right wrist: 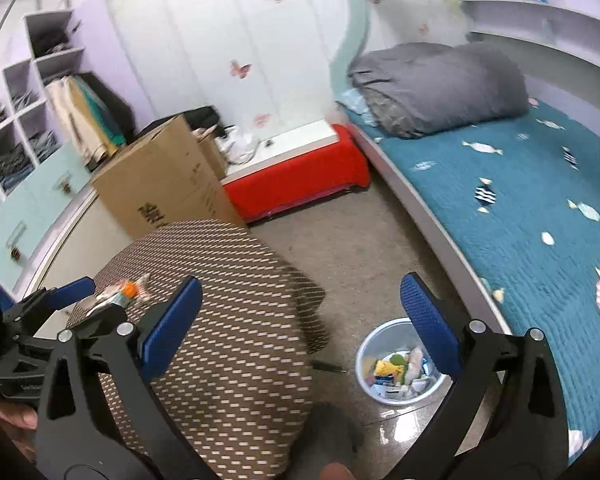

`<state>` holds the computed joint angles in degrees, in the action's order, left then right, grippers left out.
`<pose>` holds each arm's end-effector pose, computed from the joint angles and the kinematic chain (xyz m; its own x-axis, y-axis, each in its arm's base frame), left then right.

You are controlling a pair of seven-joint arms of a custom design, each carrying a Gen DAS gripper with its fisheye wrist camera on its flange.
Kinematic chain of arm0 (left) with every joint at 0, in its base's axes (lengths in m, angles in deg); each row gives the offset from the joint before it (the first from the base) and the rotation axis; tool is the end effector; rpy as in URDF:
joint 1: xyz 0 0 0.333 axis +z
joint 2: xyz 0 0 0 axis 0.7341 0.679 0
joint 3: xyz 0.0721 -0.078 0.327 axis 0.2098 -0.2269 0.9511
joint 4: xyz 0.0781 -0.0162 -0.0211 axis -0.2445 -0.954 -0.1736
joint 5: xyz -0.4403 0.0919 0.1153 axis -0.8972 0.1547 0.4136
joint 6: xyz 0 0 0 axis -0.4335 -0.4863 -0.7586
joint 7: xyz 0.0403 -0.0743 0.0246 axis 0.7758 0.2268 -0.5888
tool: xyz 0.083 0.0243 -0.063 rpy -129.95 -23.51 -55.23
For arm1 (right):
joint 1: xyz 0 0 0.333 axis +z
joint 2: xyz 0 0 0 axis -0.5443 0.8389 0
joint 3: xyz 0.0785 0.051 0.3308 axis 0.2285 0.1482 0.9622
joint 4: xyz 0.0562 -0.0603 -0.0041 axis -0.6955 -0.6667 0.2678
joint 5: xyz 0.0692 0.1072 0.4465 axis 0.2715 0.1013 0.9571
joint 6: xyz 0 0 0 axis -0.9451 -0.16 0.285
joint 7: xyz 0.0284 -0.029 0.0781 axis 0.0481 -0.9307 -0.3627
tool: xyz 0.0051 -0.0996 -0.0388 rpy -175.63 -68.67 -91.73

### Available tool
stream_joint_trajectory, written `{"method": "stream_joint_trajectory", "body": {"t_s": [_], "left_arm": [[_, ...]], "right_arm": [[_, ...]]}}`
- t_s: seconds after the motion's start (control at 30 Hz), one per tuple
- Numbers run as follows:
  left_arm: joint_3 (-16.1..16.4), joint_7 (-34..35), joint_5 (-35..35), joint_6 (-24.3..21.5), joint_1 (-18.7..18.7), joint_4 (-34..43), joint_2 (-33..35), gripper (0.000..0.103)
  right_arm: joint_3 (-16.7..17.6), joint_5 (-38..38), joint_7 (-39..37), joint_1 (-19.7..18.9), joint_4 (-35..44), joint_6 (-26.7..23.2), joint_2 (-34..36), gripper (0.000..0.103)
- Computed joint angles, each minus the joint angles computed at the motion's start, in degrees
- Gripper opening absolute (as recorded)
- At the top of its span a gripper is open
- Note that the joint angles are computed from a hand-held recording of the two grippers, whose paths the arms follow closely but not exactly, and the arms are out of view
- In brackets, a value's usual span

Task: Collect trash
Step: 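Move both grippers back over the table of trash, then grasp the teal toothpaste tube with the left gripper while the right grasps the checkered packet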

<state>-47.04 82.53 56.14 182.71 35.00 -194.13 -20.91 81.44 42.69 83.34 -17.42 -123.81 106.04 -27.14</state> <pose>0.5928 -0.2888 0.5823 -0.2982 -0.9541 0.0286 -0.6582 0.1838 -0.7300 0.5736 0.1686 0.5677 0.0841 -0.9429 -0.3224 -0.6310 0.2000 -0.7495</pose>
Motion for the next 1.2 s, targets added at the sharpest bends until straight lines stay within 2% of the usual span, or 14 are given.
{"method": "stream_joint_trajectory", "body": {"t_s": [0.07, 0.23, 0.4, 0.63, 0.73, 0.83, 0.93, 1.0, 1.03, 1.07, 1.13, 1.2], "left_arm": [[0.72, 0.22, 0.69, 0.90, 0.88, -2.94, -2.57, 0.096], [2.35, 3.72, -1.27, 1.60, 2.73, -8.14, -6.76, 0.096], [2.75, 4.39, 0.93, 3.94, 6.52, -13.28, -10.23, 0.096], [4.04, 6.33, 2.38, 5.64, 10.66, -16.56, -10.61, 0.096], [4.32, 7.20, 2.85, 3.81, 11.84, -15.86, -8.91, 0.094], [6.39, 14.63, -1.91, 1.22, 10.26, -14.26, -6.43, 0.075], [6.30, 17.03, -2.11, -0.33, 10.85, -12.85, -4.17, 0.070], [6.71, 19.68, -4.60, -1.08, 10.72, -12.25, -3.03, 0.060], [7.49, 23.12, -9.47, -0.80, 10.15, -12.32, -2.96, 0.050], [7.72, 24.71, -12.23, -1.21, 9.97, -12.11, -2.80, 0.034], [8.11, 26.70, -16.73, -1.79, 10.04, -12.43, -3.36, 0.028], [7.96, 26.99, -17.43, -1.32, 10.42, -13.80, -4.42, 0.020]], "right_arm": [[2.25, -3.59, 2.13, -0.99, 1.60, -0.81, 1.06, 0.097], [2.71, -3.43, 0.65, 1.55, 5.42, -2.19, 4.38, 0.097], [3.86, -4.85, -0.15, 3.08, 9.73, -4.87, 7.99, 0.097], [4.59, -5.35, -1.67, 4.64, 13.18, -7.34, 11.19, 0.097], [4.76, -5.05, -2.35, 5.04, 14.73, -8.32, 12.77, 0.097], [5.02, -3.81, -3.88, 5.29, 16.10, -9.23, 14.35, 0.097], [5.41, -1.61, -6.40, 5.37, 18.44, -10.19, 16.79, 0.097], [5.69, -0.47, -8.18, 5.30, 20.22, -11.16, 18.50, 0.097], [5.73, -0.78, -8.62, 5.45, 21.29, -11.57, 19.54, 0.097], [5.72, -1.42, -8.85, 5.68, 22.58, -12.14, 20.73, 0.097], [6.05, -2.12, -10.42, 6.00, 26.28, -14.06, 23.98, 0.097], [5.91, -3.94, -10.99, 6.85, 30.52, -15.85, 27.69, 0.096]]}}
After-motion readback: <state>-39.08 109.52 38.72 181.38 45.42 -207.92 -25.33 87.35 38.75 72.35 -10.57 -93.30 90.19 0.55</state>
